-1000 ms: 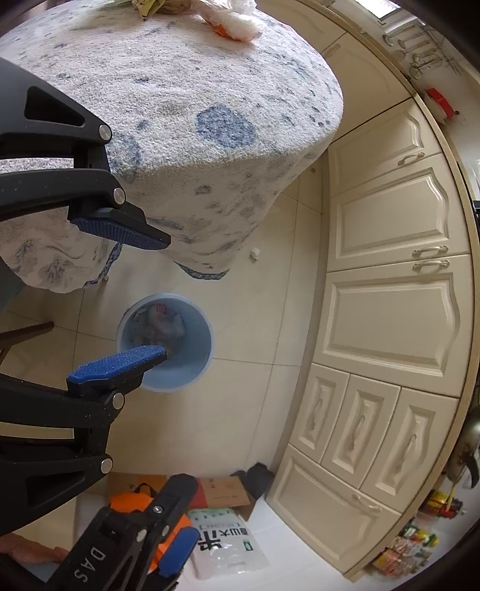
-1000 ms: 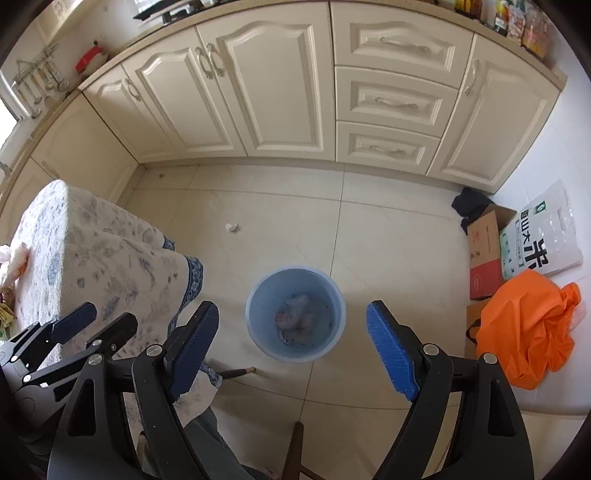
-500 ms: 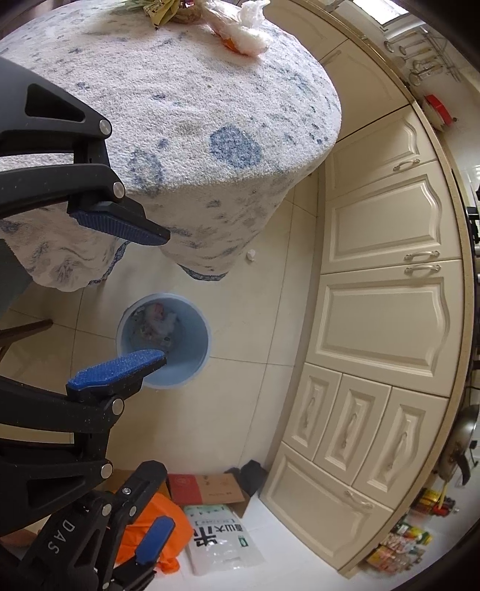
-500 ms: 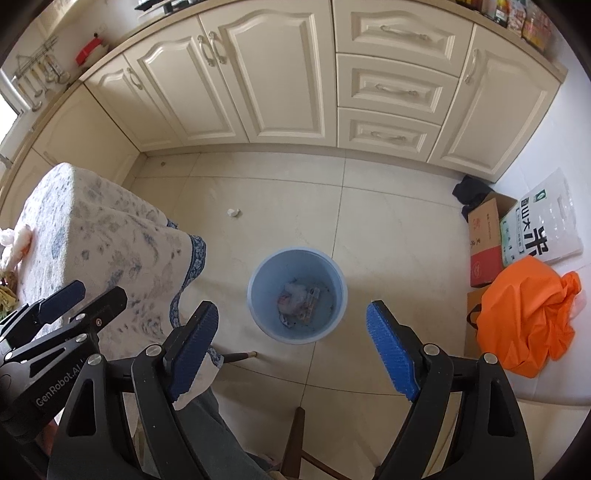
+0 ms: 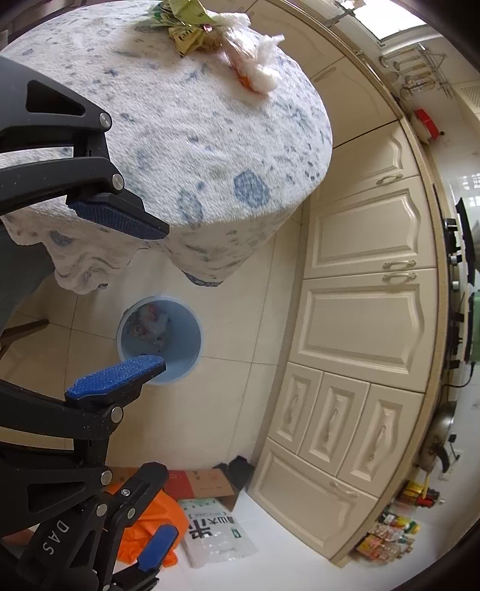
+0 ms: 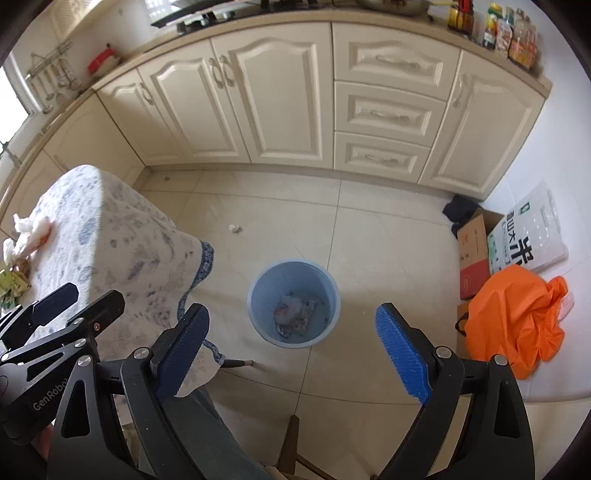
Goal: Collect trash
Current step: 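Move both open tools back over the table toward the trash pile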
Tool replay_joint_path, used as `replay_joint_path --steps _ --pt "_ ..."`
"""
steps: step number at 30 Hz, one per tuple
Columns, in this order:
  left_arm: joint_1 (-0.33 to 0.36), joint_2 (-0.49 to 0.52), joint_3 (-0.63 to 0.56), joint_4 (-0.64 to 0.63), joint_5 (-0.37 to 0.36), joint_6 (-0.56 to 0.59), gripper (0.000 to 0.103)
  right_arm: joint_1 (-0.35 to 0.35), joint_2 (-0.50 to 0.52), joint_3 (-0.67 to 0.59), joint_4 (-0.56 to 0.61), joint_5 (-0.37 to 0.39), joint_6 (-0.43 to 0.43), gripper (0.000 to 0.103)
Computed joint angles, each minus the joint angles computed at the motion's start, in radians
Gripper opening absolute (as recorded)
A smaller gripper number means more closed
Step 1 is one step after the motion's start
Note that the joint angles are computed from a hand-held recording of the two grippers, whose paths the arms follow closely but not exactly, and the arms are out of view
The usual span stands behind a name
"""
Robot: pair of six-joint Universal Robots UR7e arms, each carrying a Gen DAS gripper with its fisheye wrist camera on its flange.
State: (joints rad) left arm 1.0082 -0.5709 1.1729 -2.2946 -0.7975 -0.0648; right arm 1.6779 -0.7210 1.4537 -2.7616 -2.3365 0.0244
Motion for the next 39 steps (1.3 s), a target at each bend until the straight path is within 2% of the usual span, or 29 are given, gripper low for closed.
replay_joint_path --steps 6,16,25,34,39 --pt "-0.026 -0.127 0.178 -0.088 0.028 -0.029 0.062 0.043 -0.009 0.046 -0.076 0.01 -0.049 0.096" --pt "-0.081 -0.388 0.493 -0.224 0.138 -0.128 0.075 0.122 -0.002 0.1 -0.172 0.075 -0.131 0.097" --pt "-0.137 -0.615 0.708 -0.215 0.27 -0.29 0.077 0.2 0.046 0.102 -0.196 0.145 -0.192 0.099" --pt "-0.129 -0.768 0.782 -0.076 0.355 -0.463 0.079 0.263 0.145 0.003 -0.119 0.215 -0.228 0.1" --pt "-0.076 -0.784 0.751 -0.066 0.355 -0.464 0.079 0.285 0.221 -0.095 -0.043 0.236 -0.223 0.1"
